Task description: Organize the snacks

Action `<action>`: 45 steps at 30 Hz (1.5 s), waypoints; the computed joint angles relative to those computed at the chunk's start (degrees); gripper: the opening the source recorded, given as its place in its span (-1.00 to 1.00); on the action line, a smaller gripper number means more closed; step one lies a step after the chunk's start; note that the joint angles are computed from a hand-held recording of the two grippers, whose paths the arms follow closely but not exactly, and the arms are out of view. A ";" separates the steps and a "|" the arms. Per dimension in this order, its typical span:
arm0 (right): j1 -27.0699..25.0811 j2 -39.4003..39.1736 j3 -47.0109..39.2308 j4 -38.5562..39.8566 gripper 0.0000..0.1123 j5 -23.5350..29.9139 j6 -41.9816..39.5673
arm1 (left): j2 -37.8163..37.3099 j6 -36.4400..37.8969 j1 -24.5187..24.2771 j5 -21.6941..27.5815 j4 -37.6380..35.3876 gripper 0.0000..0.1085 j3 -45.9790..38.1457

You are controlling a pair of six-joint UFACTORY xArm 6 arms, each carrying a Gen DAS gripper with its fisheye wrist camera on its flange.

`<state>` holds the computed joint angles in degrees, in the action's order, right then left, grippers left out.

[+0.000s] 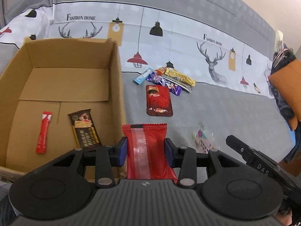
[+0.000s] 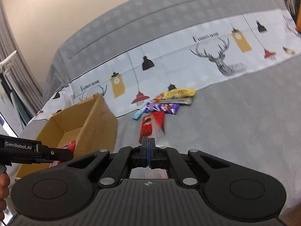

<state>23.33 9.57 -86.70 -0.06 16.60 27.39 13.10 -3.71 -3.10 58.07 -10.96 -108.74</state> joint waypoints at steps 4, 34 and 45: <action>1.21 1.22 -4.86 -4.97 -1.00 3.50 3.38 | 0.69 1.85 1.25 1.05 -0.33 -0.16 -3.05; 0.84 4.70 2.55 7.28 -0.87 8.81 -13.27 | -1.96 2.56 2.24 0.20 -1.29 -0.16 4.71; 1.79 2.19 0.91 -0.27 -0.92 5.18 -6.42 | -0.92 2.59 2.04 1.02 -0.56 -0.16 2.28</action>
<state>25.11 11.76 -85.79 -0.33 21.78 20.96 12.18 -1.12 -1.07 59.10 -11.52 -106.47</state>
